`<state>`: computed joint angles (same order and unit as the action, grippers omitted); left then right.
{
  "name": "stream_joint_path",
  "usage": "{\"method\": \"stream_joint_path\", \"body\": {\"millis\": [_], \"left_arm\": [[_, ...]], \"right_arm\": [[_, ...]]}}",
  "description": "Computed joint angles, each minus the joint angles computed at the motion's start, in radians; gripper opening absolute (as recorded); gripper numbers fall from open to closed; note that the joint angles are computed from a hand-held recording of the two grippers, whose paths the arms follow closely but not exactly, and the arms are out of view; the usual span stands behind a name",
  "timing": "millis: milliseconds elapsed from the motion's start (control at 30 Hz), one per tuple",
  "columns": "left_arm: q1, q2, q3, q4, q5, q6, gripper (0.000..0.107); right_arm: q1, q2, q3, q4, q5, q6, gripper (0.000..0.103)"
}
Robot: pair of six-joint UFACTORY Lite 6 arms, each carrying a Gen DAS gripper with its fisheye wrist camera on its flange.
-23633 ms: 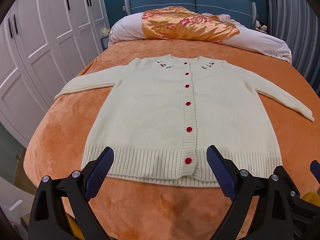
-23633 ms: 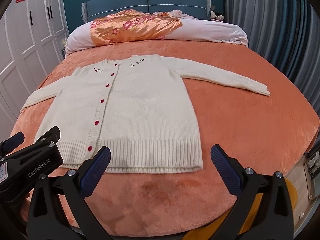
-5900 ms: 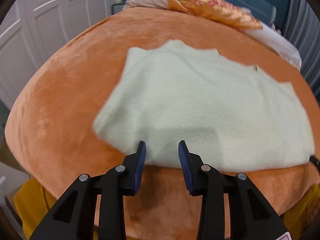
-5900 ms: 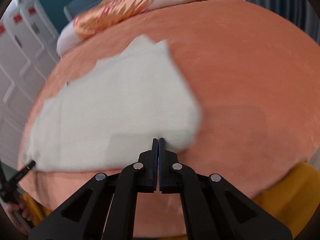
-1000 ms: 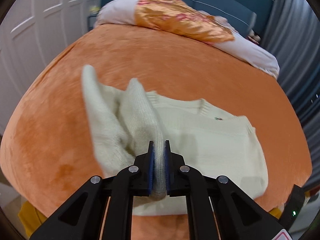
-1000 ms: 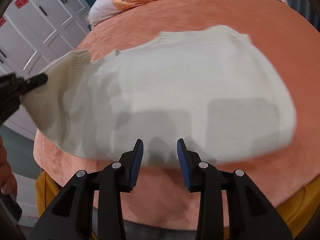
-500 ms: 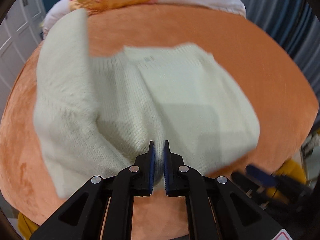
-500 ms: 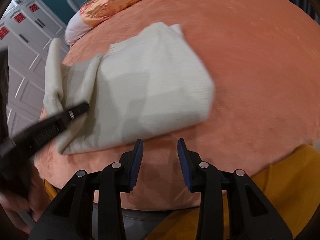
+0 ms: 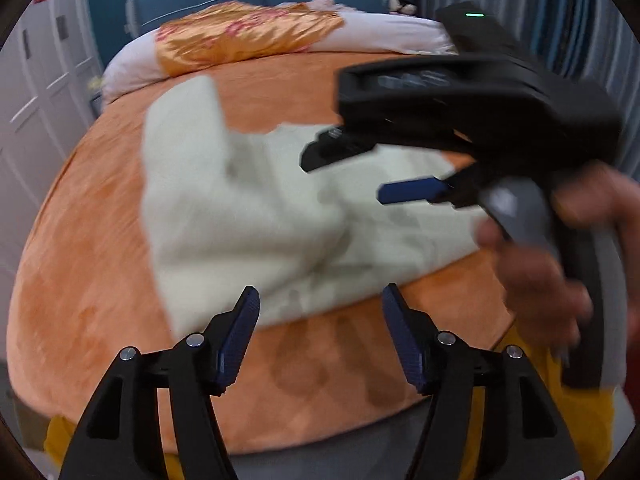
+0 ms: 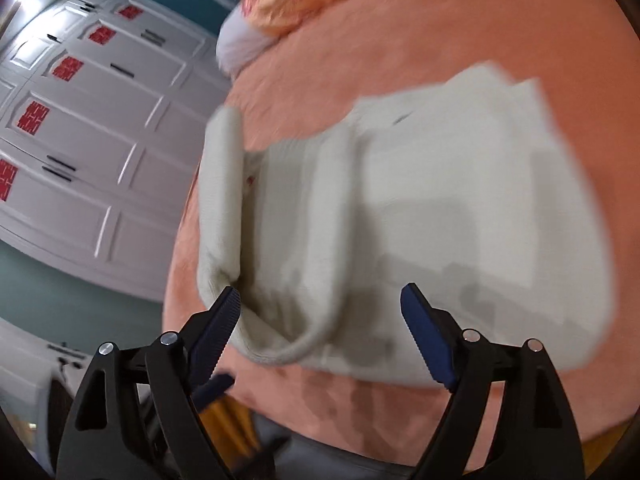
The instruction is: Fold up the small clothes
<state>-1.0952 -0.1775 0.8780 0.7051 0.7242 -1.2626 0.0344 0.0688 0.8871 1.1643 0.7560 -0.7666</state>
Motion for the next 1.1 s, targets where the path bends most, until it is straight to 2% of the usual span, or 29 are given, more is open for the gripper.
{"method": "stream_joint_path", "body": {"millis": [100,200,267,400,467,533,633,667,733,800,867,900,1000,1100], "left_arm": [[0.034,-0.134,-0.11,-0.018,0.05,-0.015,0.062],[0.18,-0.318,-0.213,-0.11,0.04,0.056,0.062],[0.348,-0.425,-0.264,-0.219,-0.002,0.169,0.062],[0.753,-0.599,-0.332,-0.548,-0.086,0.547,0.062],[0.892,-0.633,-0.337,-0.709,-0.074,0.726,0.062],[0.978,-0.707,-0.37,-0.756,-0.029,0.8,0.062],[1.07,-0.802,-0.414,-0.776,0.048,0.866,0.062],[1.128,-0.848,-0.427,-0.82,0.092,0.93,0.062],[1.271,-0.887,-0.457,-0.935,0.131,1.092,0.063],[1.44,-0.876,-0.475,-1.078,0.147,1.284,0.067],[1.609,-0.821,-0.496,-1.257,0.173,1.493,0.067],[1.638,-0.744,-0.492,-1.334,0.155,1.563,0.067],[1.627,-0.592,-0.458,-1.494,0.1,1.66,0.067],[1.55,-0.512,-0.364,-1.527,-0.012,1.708,0.067]], "right_arm": [[0.102,0.085,0.097,-0.024,-0.023,0.09,0.08],[0.168,0.099,0.141,-0.016,-0.046,0.111,0.08],[0.19,0.095,0.159,-0.037,-0.061,0.149,0.08],[0.228,0.115,0.23,-0.038,-0.086,0.204,0.081],[0.267,0.227,0.387,-0.142,-0.034,0.326,0.081],[0.393,0.379,0.596,-0.188,-0.035,0.396,0.078],[0.558,0.566,0.91,-0.088,0.028,0.324,0.066],[0.606,0.6,1.015,-0.112,0.04,0.334,0.062],[0.663,0.59,1.109,-0.234,0.02,0.378,0.063],[0.683,0.505,1.035,-0.354,-0.042,0.435,0.067],[0.672,0.379,0.855,-0.431,-0.127,0.476,0.067],[0.643,0.321,0.756,-0.462,-0.166,0.492,0.067],[0.57,0.301,0.642,-0.584,-0.202,0.64,0.068],[0.567,0.369,0.684,-0.881,-0.196,0.912,0.066]]}}
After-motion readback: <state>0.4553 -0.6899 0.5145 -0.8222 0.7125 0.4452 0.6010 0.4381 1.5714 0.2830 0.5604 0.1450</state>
